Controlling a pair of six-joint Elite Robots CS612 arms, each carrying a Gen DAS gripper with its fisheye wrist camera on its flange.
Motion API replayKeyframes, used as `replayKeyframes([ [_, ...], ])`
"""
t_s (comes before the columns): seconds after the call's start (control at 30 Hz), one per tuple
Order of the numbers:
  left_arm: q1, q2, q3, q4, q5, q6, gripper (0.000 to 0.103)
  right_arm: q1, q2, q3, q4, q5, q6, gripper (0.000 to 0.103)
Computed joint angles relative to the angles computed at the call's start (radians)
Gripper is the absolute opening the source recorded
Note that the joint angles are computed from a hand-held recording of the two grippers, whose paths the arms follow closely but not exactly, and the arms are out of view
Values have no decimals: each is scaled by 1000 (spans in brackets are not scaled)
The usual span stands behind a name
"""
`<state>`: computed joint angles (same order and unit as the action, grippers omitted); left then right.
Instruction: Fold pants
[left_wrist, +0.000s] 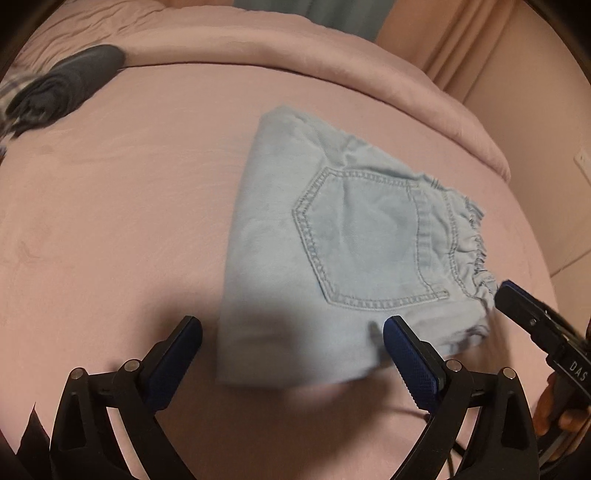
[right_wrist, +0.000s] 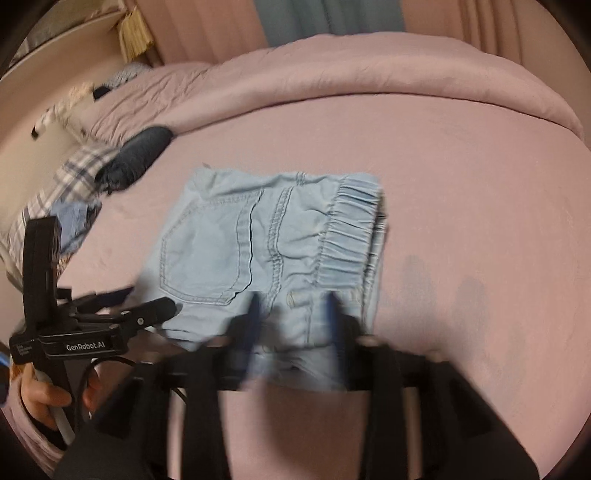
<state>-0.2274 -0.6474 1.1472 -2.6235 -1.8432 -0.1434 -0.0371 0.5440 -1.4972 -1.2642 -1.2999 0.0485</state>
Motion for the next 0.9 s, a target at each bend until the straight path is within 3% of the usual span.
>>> replayKeyframes([
  [0.13,8,-32,50,-42,-9,-12,98,3,17,-52,-20,-21,10,55],
  [0.23,7,-41,61,-50,-13,-2,98,-8,18,-74,-15,5,24,56],
  [0.4,17,-59,84,-51,-51,-8,98,-11,24,-103,-41,-26,36,64],
  [0.6,9,-43,51,-31,-47,-23,100,-13,28,-111,-59,-67,52,74],
  [0.9,13,0,-30,14,-41,-26,100,-35,29,-94,-21,1,124,76],
])
